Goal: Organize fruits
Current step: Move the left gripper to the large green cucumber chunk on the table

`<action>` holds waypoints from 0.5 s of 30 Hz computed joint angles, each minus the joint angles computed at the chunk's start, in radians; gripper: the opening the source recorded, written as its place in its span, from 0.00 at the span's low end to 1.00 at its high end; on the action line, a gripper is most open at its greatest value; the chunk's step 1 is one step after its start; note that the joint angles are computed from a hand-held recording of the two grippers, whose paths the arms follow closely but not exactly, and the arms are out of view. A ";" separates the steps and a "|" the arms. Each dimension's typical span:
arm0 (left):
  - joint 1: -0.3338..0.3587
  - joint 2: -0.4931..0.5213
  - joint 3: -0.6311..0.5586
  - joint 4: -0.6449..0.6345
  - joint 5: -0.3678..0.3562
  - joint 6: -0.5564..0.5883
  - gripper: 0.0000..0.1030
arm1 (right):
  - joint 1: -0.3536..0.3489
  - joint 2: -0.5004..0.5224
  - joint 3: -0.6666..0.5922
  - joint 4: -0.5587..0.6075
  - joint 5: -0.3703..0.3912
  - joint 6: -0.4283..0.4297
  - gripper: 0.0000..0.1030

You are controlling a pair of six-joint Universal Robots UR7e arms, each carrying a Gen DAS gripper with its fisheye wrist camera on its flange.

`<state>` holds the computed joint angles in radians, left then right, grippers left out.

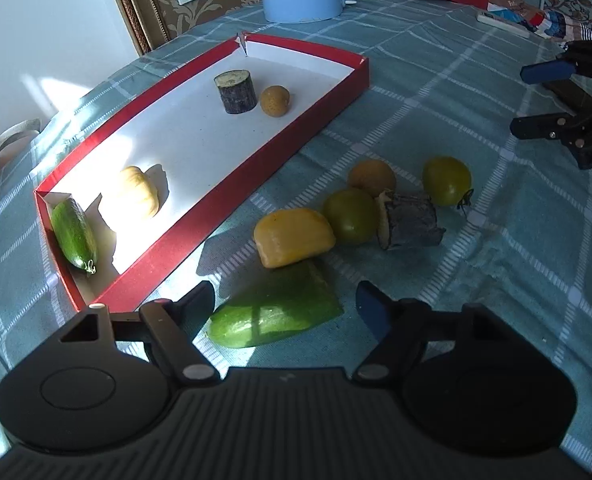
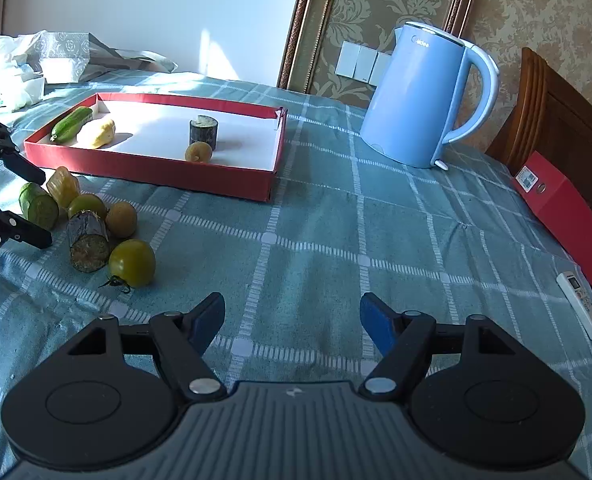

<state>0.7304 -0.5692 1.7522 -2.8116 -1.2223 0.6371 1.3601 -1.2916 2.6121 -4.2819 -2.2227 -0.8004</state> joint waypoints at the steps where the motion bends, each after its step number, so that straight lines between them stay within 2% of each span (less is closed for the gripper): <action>1: 0.001 -0.004 -0.003 0.015 -0.005 -0.007 0.73 | 0.003 0.005 -0.001 -0.007 -0.003 -0.003 0.72; 7: 0.005 -0.073 0.030 0.089 -0.089 -0.016 0.77 | 0.018 0.027 -0.013 -0.010 0.009 -0.017 0.72; 11: -0.007 -0.095 0.073 0.048 -0.090 -0.034 0.78 | 0.026 0.040 -0.028 0.011 0.019 -0.014 0.72; 15: -0.009 -0.081 0.070 0.009 -0.051 -0.041 0.78 | 0.029 0.041 -0.034 0.033 0.022 -0.007 0.72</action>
<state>0.7212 -0.6505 1.8222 -2.8029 -1.2733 0.5964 1.3892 -1.2507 2.5782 -4.2488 -2.2011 -0.8073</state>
